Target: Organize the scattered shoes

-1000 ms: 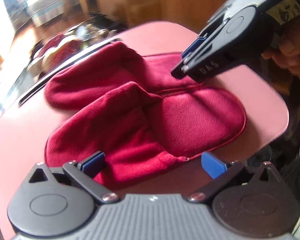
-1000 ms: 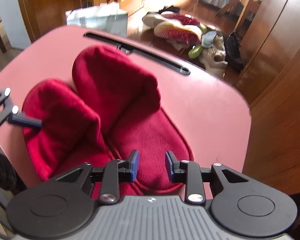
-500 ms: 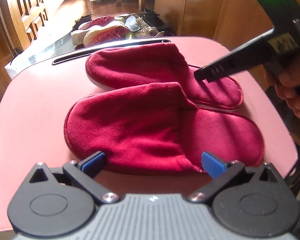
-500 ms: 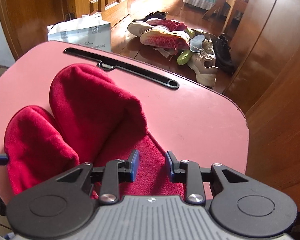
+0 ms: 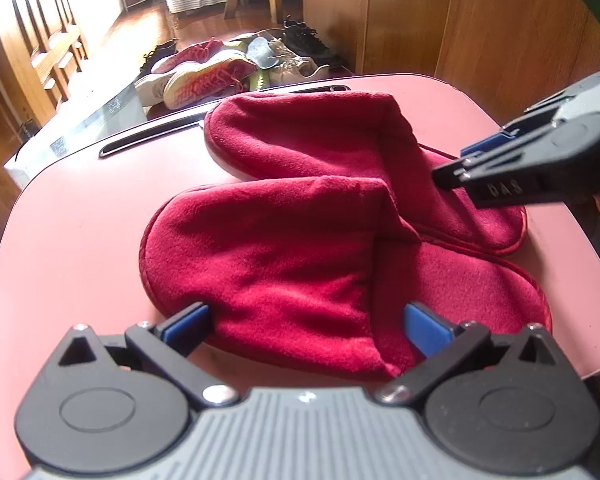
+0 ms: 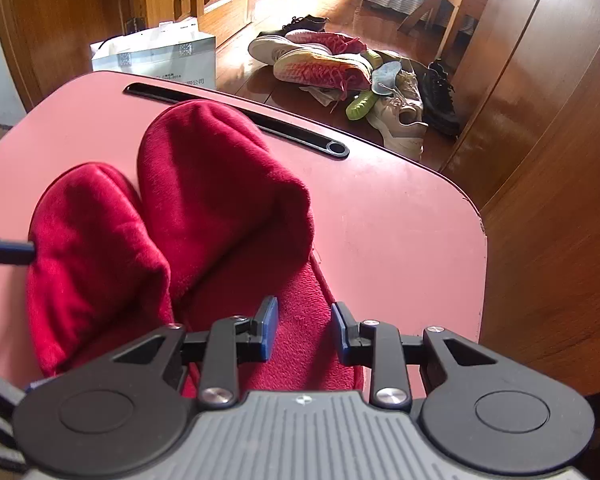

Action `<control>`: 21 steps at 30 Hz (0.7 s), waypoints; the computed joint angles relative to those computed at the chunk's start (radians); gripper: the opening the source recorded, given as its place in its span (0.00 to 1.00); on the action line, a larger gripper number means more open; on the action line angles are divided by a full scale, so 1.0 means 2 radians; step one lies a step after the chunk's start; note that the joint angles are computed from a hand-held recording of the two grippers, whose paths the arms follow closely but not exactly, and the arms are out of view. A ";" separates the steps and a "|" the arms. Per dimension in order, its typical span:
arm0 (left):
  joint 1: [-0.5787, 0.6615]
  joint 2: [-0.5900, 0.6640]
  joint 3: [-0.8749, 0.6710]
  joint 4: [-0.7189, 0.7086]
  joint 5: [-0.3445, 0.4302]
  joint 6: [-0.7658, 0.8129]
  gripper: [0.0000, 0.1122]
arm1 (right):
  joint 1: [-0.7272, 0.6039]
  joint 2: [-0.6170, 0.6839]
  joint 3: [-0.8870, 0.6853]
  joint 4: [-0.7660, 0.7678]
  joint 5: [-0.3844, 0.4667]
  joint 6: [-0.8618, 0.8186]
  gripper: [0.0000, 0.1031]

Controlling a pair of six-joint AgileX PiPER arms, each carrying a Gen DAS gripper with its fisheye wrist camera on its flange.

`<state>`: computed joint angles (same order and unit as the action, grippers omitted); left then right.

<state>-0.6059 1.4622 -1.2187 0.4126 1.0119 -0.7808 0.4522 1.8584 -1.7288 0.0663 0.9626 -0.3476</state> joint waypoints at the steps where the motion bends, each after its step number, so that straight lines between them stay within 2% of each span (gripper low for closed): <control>1: 0.004 0.001 -0.002 -0.004 -0.001 0.008 0.92 | -0.001 -0.003 0.003 -0.001 0.000 -0.001 0.27; 12: 0.066 0.032 -0.050 -0.093 -0.009 0.206 0.92 | -0.009 -0.039 0.046 -0.018 0.010 0.015 0.27; 21: 0.081 0.067 -0.084 -0.131 -0.021 0.304 0.92 | -0.016 -0.079 0.096 -0.027 0.006 0.054 0.27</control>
